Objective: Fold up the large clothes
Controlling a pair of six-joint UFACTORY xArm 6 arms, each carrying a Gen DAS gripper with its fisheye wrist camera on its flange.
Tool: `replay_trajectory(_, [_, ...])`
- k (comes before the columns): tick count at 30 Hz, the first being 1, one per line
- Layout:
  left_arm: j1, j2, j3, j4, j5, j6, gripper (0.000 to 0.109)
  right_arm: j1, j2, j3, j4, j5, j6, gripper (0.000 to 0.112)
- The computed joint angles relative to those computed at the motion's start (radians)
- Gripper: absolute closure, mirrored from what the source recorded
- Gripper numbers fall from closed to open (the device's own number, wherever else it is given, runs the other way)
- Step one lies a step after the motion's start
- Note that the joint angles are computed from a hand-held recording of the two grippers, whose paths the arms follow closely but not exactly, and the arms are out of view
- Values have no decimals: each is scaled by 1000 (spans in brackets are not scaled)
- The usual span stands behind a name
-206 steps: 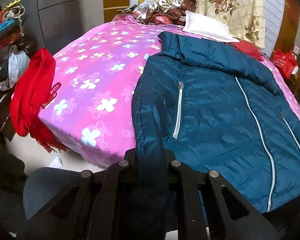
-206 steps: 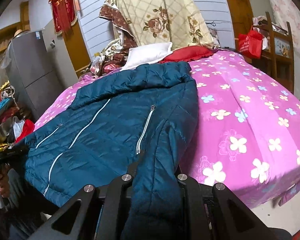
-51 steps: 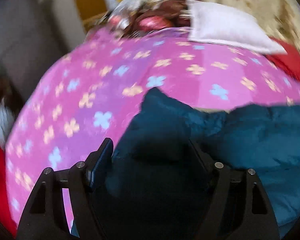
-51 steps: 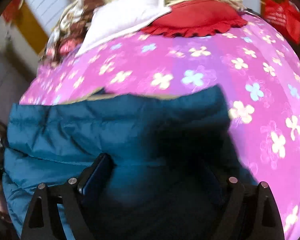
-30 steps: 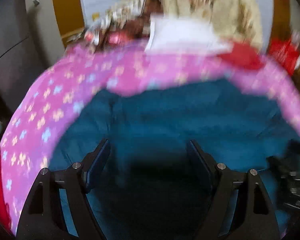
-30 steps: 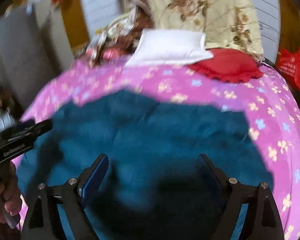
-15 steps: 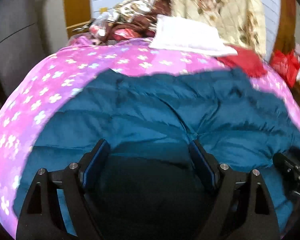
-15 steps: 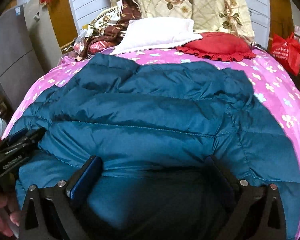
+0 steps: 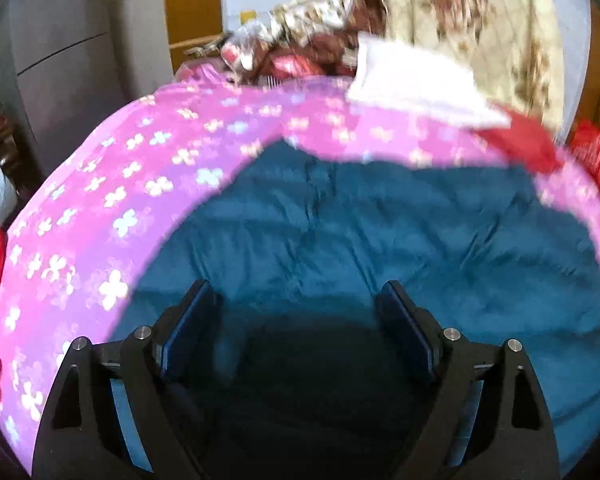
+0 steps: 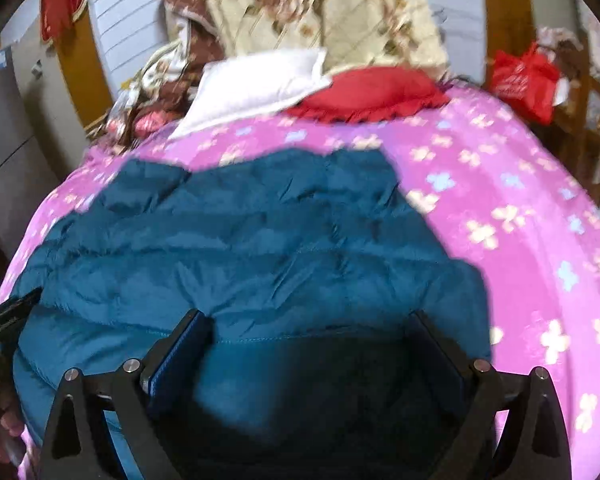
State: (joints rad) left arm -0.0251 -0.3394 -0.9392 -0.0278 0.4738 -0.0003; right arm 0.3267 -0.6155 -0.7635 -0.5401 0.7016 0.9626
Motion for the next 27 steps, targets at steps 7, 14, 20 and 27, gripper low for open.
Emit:
replay_trajectory(7, [77, 125, -79, 0, 74, -3, 16, 8, 57, -10, 49, 27, -65, 9])
replay_trajectory(14, [160, 130, -144, -308, 162, 209, 16, 10, 43, 4, 40, 30, -22, 9])
replay_trajectory(20, [291, 279, -326, -557, 364, 388, 16, 25, 41, 2, 13, 46, 1, 9])
replay_trajectory(27, [243, 331, -393, -563, 442, 536, 16, 40, 42, 3, -25, 56, 19, 9])
